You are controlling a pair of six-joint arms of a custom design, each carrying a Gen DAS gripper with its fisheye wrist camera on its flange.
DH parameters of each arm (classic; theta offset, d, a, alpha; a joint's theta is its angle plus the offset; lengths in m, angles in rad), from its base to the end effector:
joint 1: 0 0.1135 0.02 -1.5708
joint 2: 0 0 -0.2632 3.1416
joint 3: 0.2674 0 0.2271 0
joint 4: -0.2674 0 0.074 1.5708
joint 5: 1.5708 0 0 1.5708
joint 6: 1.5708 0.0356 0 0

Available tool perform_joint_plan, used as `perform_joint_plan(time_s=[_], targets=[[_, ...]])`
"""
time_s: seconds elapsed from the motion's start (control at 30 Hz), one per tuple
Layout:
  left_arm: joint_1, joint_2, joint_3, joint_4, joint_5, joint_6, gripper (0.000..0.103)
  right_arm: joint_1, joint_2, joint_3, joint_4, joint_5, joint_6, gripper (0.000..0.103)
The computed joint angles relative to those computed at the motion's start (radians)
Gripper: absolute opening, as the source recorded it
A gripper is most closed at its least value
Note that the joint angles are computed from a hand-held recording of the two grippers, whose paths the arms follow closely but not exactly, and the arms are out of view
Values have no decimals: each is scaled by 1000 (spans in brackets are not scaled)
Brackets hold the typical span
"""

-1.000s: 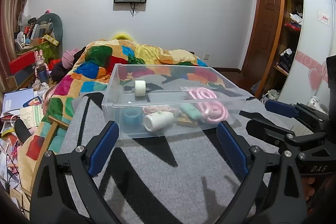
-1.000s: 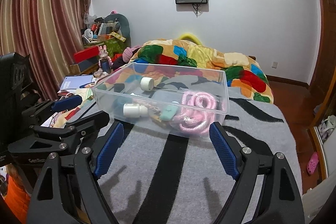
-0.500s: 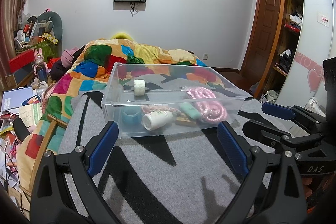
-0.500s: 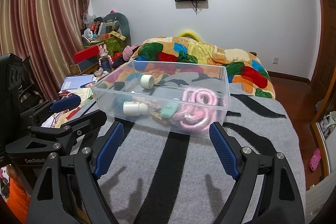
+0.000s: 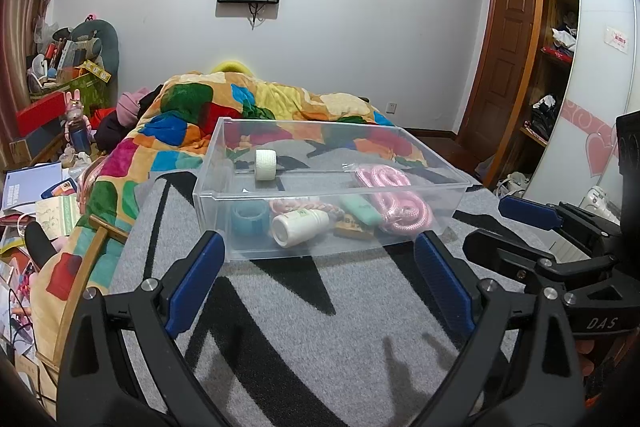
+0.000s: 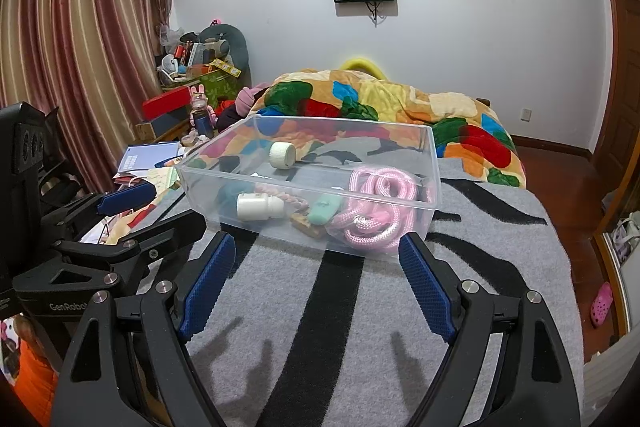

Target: Organize objects

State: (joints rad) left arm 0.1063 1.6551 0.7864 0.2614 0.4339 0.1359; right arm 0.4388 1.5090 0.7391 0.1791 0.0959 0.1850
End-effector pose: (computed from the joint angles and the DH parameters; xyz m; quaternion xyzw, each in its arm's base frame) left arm 0.3165 0.0187 0.1866 0.1125 0.8638 -0.1347 0.4722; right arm 0.2673 0.1217 0.2059 -0.0892 0.8771 0.1040 0.4604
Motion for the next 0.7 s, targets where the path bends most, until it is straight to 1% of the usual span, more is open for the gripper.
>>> perform_joint_plan(time_s=[0.7], targets=[[-2,-3,-19,15,2,-3,97,21,-8,-8,3,6,11,82]])
